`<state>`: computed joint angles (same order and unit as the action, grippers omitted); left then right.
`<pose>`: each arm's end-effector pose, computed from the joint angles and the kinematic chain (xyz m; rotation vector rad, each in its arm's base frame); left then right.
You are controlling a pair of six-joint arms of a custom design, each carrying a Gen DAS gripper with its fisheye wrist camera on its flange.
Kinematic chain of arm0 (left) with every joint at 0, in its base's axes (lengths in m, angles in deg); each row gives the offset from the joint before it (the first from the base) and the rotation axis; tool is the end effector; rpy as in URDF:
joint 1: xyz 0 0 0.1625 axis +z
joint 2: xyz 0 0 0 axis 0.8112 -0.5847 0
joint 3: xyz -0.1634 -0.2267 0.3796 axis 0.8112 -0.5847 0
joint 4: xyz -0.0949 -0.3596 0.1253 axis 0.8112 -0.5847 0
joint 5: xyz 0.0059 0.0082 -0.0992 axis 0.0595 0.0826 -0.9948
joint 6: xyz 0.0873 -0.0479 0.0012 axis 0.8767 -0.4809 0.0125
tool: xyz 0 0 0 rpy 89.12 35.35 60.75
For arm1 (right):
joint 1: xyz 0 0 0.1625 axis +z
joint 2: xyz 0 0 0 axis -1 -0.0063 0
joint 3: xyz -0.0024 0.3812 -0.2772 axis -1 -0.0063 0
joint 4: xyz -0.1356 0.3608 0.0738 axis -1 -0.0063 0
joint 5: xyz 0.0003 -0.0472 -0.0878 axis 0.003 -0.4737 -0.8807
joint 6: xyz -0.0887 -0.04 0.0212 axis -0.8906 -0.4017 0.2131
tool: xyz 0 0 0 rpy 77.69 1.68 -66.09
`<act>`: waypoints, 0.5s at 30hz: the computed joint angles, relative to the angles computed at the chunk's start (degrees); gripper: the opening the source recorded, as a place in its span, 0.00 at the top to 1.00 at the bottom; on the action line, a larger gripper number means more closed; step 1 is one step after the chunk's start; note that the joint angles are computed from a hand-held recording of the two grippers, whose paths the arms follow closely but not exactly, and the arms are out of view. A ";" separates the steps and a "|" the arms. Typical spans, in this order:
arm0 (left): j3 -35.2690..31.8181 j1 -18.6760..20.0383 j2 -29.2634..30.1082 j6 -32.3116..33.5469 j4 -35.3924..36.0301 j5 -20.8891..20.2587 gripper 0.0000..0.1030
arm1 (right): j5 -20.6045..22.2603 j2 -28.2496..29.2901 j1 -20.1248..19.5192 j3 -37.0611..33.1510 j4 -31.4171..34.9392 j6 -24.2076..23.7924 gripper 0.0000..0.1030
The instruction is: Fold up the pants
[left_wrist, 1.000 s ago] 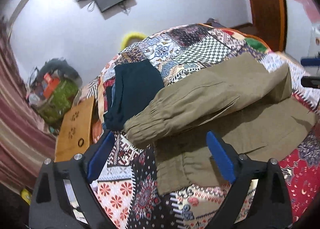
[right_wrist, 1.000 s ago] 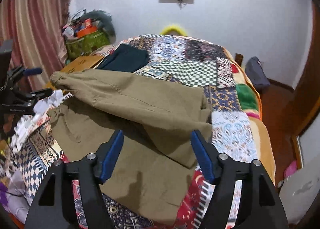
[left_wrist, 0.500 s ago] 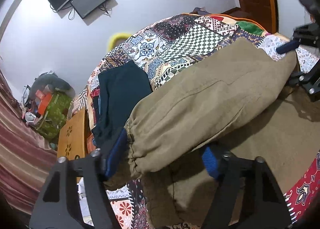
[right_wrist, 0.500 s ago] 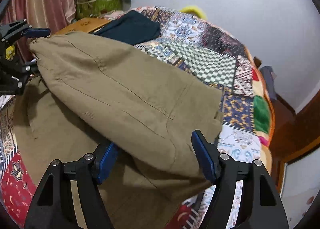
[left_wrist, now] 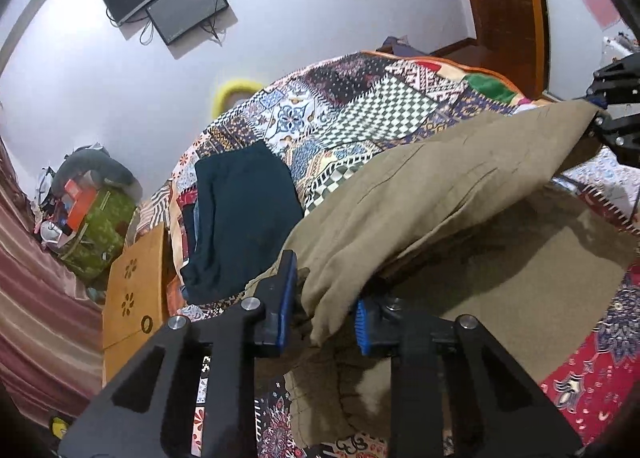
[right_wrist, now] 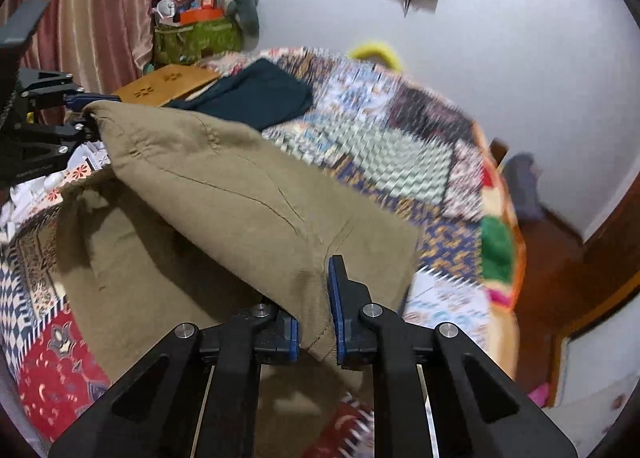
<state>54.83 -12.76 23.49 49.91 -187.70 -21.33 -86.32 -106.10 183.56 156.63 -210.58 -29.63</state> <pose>-0.3849 -0.6347 0.0620 0.8828 1.9279 -0.6650 0.1340 -0.5750 0.3715 1.0570 -2.1656 0.6012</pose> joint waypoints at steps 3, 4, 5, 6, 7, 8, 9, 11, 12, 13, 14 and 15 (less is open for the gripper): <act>1.36 -0.49 -1.06 -1.94 0.43 -0.95 0.74 | -0.42 -1.60 1.05 1.90 -1.63 -2.33 0.89; 2.11 -0.58 -1.62 -3.23 1.02 -1.43 0.74 | -0.68 -1.98 1.28 2.89 -2.54 -3.06 0.89; 2.70 -0.61 -2.01 -4.23 1.47 -1.68 0.74 | -1.07 -2.35 1.50 3.98 -3.31 -3.59 0.90; 3.43 -0.61 -2.51 -5.69 2.27 -2.09 0.74 | -1.42 -2.69 1.59 4.98 -3.62 -3.73 0.90; 4.22 -0.52 -3.13 -7.49 3.35 -2.87 0.74 | -1.45 -2.79 1.15 5.26 -3.36 -3.85 0.90; 4.88 -0.42 -3.62 -8.92 4.20 -3.61 0.74 | -1.72 -2.96 0.97 6.02 -3.31 -3.64 0.90; 5.60 -0.28 -4.15 -10.61 5.26 -4.55 0.74 | -1.92 -3.22 0.65 6.94 -2.95 -2.93 0.90; 7.06 -0.04 -5.01 -13.47 7.23 -5.97 0.74 | -1.97 -3.61 -0.18 8.21 -1.91 -1.18 0.90; 7.76 -0.08 -5.28 -14.35 7.64 -6.27 0.74 | -1.88 -3.78 -0.50 8.71 -1.51 -0.27 0.90; 8.61 -0.08 -5.59 -15.30 8.03 -6.72 0.73 | -1.73 -3.97 -0.92 9.29 -1.06 0.96 0.90; 9.14 -0.11 -5.76 -15.79 8.13 -6.92 0.72 | -1.53 -4.15 -1.36 9.70 -0.50 2.25 0.90; 9.92 -0.19 -6.04 -16.44 8.13 -7.21 0.72 | -1.15 -4.37 -1.85 9.90 0.34 3.76 0.90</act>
